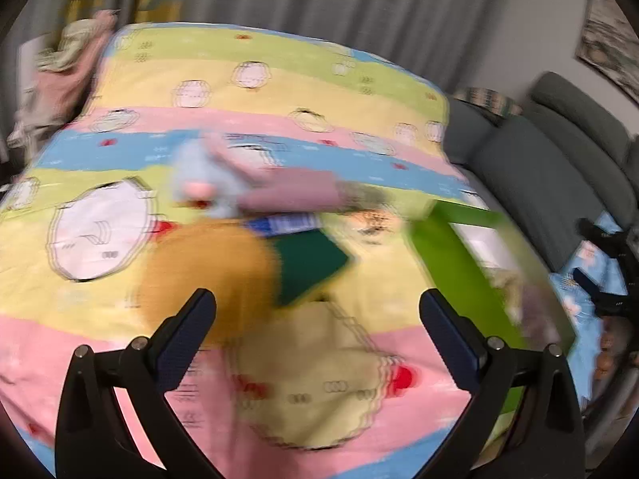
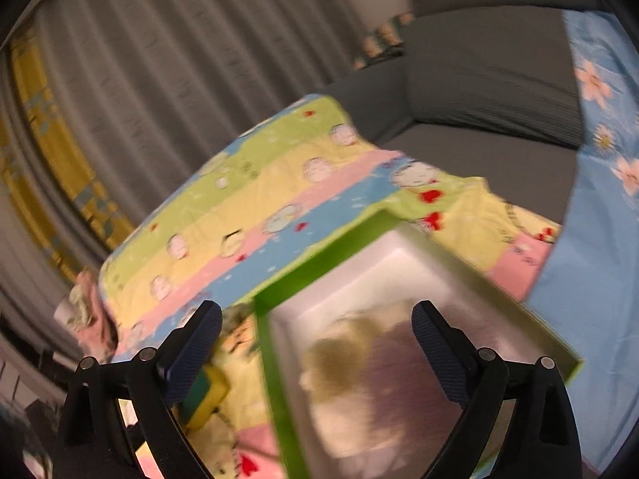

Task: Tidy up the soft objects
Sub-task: 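Grasp the orange fuzzy round plush with the right gripper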

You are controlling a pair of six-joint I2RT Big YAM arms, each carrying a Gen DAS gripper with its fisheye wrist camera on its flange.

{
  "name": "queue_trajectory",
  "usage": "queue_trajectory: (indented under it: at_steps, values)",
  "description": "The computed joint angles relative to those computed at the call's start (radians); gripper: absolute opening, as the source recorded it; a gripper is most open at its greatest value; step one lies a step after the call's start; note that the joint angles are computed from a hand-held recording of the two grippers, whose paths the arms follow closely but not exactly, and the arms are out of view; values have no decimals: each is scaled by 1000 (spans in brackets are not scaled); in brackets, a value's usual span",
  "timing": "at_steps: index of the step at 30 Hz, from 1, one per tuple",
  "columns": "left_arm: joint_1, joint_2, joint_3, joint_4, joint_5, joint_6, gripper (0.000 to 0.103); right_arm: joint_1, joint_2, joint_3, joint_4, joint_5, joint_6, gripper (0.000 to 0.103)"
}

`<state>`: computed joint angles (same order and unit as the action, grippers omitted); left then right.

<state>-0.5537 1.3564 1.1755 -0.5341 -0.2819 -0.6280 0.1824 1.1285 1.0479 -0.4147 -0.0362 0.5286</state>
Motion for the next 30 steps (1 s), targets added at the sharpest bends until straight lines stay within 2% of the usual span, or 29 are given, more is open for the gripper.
queue_trajectory:
  at_steps: [3, 5, 7, 9, 11, 14, 17, 21, 25, 30]
  values:
    - [52, -55, -64, -13, -14, -5, 102, 61, 9, 8, 27, -25, -33, 96]
    - [89, -83, -110, -1, -1, -21, 102, 108, 8, -4, 93, -33, -33, 96]
    - [110, -80, -125, 2, 15, -42, 102, 146, 25, -8, 152, -79, -29, 96]
    - [139, -81, -152, 17, 52, -66, 101, 177, 62, 10, 165, -137, -27, 96]
    - [164, -80, -170, 32, 100, -99, 100, 215, 121, 50, 130, -182, -48, 96]
    - [191, -78, -174, 43, 176, -136, 100, 274, 200, 111, 50, -166, -107, 94]
    - [189, -88, -188, 58, 187, -158, 100, 324, 277, 184, -22, -142, -163, 74]
    - [200, -79, -173, 18, 168, -149, 100, 345, 358, 266, -100, -178, -201, 74]
    - [226, -77, -176, 36, 182, -156, 98, 369, 449, 373, -204, -153, -271, 74]
    - [257, -50, -173, 49, 279, -183, 93, 390, 554, 485, -286, -123, -318, 74]
